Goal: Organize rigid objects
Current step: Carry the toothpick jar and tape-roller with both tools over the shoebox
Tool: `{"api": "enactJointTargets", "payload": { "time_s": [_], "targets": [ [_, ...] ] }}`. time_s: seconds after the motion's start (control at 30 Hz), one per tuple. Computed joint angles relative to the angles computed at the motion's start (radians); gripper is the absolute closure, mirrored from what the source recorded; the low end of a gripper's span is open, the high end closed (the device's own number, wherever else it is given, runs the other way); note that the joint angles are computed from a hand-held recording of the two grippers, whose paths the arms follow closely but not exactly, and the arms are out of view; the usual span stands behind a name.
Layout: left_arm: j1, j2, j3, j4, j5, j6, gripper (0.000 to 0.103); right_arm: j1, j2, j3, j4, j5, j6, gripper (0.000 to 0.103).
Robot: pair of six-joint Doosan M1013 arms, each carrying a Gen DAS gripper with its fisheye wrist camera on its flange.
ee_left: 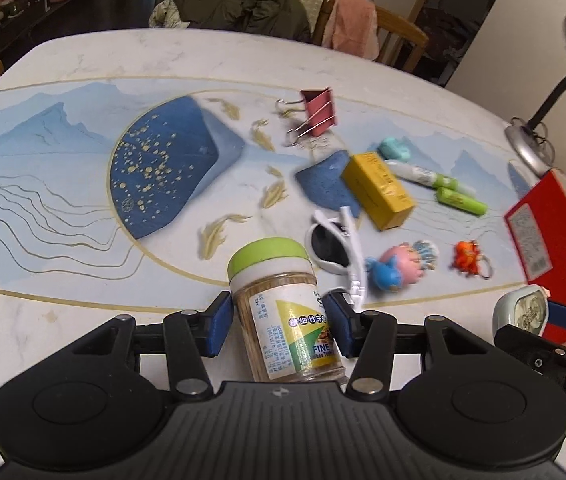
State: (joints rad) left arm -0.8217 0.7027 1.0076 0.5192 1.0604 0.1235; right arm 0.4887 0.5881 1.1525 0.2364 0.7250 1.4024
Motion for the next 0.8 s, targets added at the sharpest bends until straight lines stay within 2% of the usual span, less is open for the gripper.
{"api": "enactJointTargets", "payload": {
  "time_s": [0.2, 0.4, 0.63, 0.8],
  "targets": [
    [-0.022, 0.005, -0.047, 0.019, 0.009, 0.036, 0.052, -0.017, -0.040, 0.030, 0.052, -0.014, -0.054, 0.017],
    [-0.040, 0.037, -0.140, 0.022, 0.036, 0.101, 0.052, -0.040, -0.076, 0.059, 0.092, -0.052, -0.104, 0.017],
    [-0.053, 0.114, -0.308, 0.006, 0.081, 0.213, 0.052, -0.077, -0.100, 0.081, 0.134, -0.085, -0.144, 0.017],
    [-0.060, 0.205, -0.494, 0.003, 0.140, 0.302, 0.052, -0.109, -0.106, 0.090, 0.147, -0.093, -0.149, 0.017]
  ]
}}
